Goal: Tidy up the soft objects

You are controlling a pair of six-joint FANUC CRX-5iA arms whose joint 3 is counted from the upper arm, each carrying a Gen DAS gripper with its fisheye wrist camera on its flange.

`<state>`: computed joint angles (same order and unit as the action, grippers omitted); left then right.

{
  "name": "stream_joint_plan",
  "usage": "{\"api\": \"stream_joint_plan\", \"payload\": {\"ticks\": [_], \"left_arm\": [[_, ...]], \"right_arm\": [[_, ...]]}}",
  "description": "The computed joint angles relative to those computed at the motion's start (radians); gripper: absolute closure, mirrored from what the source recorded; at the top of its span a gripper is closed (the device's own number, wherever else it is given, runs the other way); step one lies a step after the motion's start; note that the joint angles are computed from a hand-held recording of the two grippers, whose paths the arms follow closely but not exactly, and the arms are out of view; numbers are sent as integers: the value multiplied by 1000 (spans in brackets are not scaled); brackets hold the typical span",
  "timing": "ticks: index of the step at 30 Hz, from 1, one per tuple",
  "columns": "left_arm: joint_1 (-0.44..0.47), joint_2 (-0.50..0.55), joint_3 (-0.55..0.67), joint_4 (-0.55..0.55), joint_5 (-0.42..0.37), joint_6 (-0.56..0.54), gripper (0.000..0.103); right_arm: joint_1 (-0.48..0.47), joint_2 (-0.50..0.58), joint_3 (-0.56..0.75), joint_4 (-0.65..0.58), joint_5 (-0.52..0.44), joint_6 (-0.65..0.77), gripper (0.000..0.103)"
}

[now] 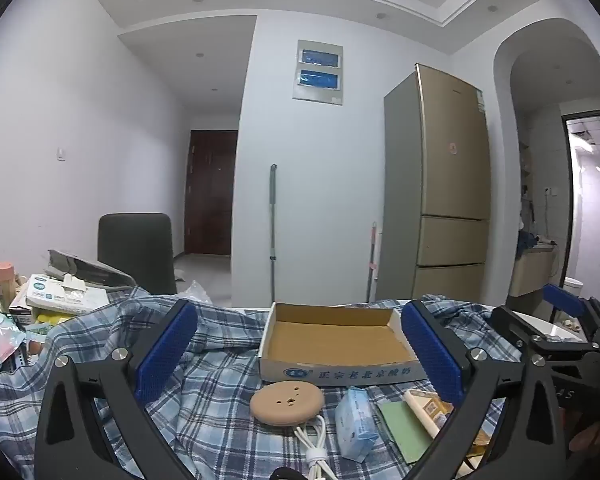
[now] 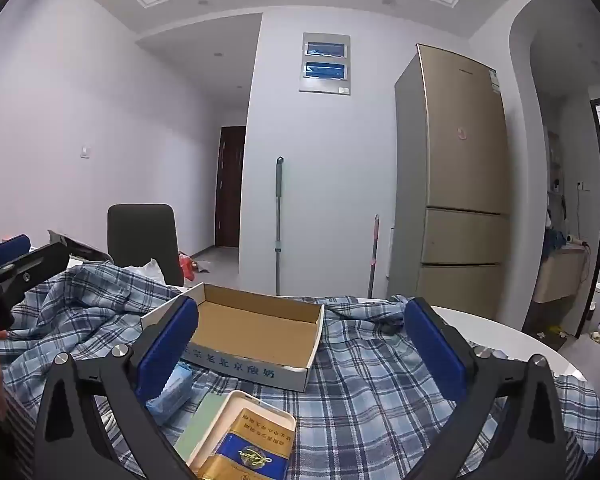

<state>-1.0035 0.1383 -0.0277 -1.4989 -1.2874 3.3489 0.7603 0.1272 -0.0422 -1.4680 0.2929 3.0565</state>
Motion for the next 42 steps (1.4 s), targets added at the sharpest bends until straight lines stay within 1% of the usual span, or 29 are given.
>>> {"api": "stream_joint_plan", "payload": {"ticks": [1, 2, 5, 6, 8, 10, 11, 12, 13, 14, 15, 16, 18, 20, 21, 24, 26, 29, 33, 40, 42], "left_arm": [[1, 6, 4, -2, -6, 0, 0], [-17, 7, -16, -56, -14, 51, 0], [-25, -2, -30, -63, -22, 72, 0], [-29, -7, -37, -64, -29, 80, 0], [-19, 0, -24, -49, -29, 62, 0], [-22, -5, -21, -39, -38, 45, 0], [-15, -4, -15, -30, -29, 30, 0], [-7, -11, -18, -22, -11, 26, 0], [-6, -20, -27, -24, 6, 27, 0], [0, -14, -18, -15, 22, 11, 0], [2, -14, -17, -12, 25, 7, 0], [3, -12, -14, -9, 23, 3, 0], [8, -15, -17, -5, 35, 0, 0], [18, -30, -33, -4, 82, 5, 0], [23, -29, -31, 2, 88, 0, 0], [21, -2, 2, 17, 54, -42, 0], [14, 8, 10, 11, 48, -57, 0], [-4, 19, 14, -7, 16, -57, 0], [-11, 20, 15, -13, 10, -55, 0], [-5, 13, 17, 2, 10, -48, 0], [-1, 22, 31, 14, -11, -57, 0]], "right_arm": [[-1, -1, -1, -2, -2, 7, 0], [-1, -2, -2, -2, -3, 12, 0], [10, -12, -16, 29, 8, -6, 0], [-3, -12, -10, -4, 0, -1, 0], [9, -10, -12, 34, 11, -37, 0], [14, -4, -7, 43, 18, -40, 0], [12, 0, -2, 39, 15, -34, 0], [21, 6, -11, 72, 29, -68, 0], [18, -5, -17, 58, 26, -49, 0], [6, -9, -15, 29, 2, -15, 0], [-7, -9, -11, -5, -25, 22, 0], [-8, -12, -11, -17, -28, 37, 0], [3, -15, -17, 4, -17, 23, 0], [10, -17, -19, 0, -6, 41, 0], [12, -18, -21, 4, -7, 46, 0], [21, -19, -26, 22, -10, 50, 0], [18, -19, -22, -3, -14, 85, 0], [0, -19, -16, -64, -38, 150, 0], [-49, -18, -8, -187, -108, 273, 0], [-70, -12, -1, -249, -115, 314, 0], [-67, -12, -1, -242, -110, 305, 0]]}}
